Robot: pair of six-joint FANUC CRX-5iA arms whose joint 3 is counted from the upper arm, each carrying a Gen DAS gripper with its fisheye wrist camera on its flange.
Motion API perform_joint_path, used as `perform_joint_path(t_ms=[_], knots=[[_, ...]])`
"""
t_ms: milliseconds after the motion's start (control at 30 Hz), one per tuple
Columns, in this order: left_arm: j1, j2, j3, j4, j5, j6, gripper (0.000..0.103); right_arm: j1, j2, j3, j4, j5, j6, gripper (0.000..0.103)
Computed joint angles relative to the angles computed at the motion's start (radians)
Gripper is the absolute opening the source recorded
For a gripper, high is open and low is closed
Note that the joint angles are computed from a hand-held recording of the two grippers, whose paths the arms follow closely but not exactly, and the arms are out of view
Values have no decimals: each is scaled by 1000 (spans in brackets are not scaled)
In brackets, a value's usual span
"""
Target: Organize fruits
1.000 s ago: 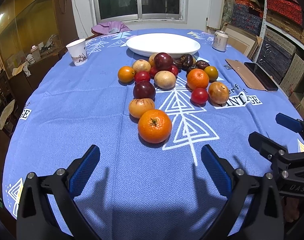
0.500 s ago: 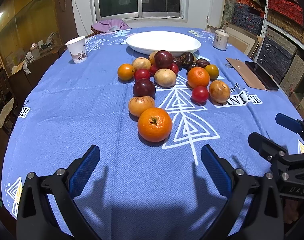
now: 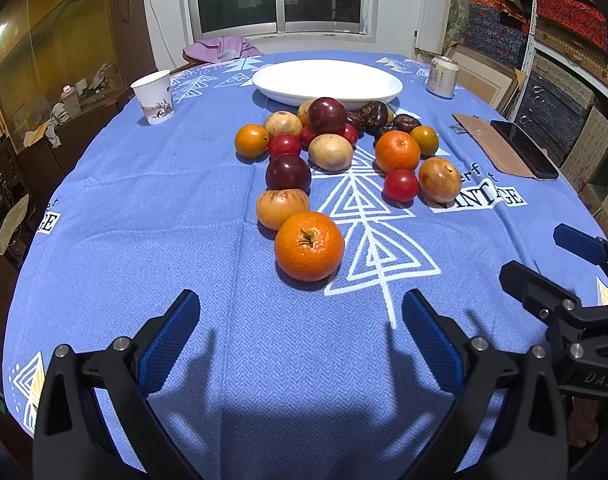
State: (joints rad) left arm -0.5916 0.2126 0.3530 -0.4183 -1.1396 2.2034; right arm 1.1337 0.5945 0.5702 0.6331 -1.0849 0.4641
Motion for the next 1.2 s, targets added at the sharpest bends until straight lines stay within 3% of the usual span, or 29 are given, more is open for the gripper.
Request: perform_joint_path(t_ms=[633, 833, 1067, 1200], knots=[[-1, 10, 1, 7, -7, -5, 99, -5, -5, -6, -24, 20, 5, 100], [10, 5, -11, 33, 13, -24, 99, -16, -6, 11, -94, 22, 41, 100], [59, -31, -74, 99, 83, -58, 99, -32, -48, -52, -113, 103, 29, 100], [107, -45, -106, 181, 133, -133, 99, -40, -115, -217, 45, 257, -102, 100]])
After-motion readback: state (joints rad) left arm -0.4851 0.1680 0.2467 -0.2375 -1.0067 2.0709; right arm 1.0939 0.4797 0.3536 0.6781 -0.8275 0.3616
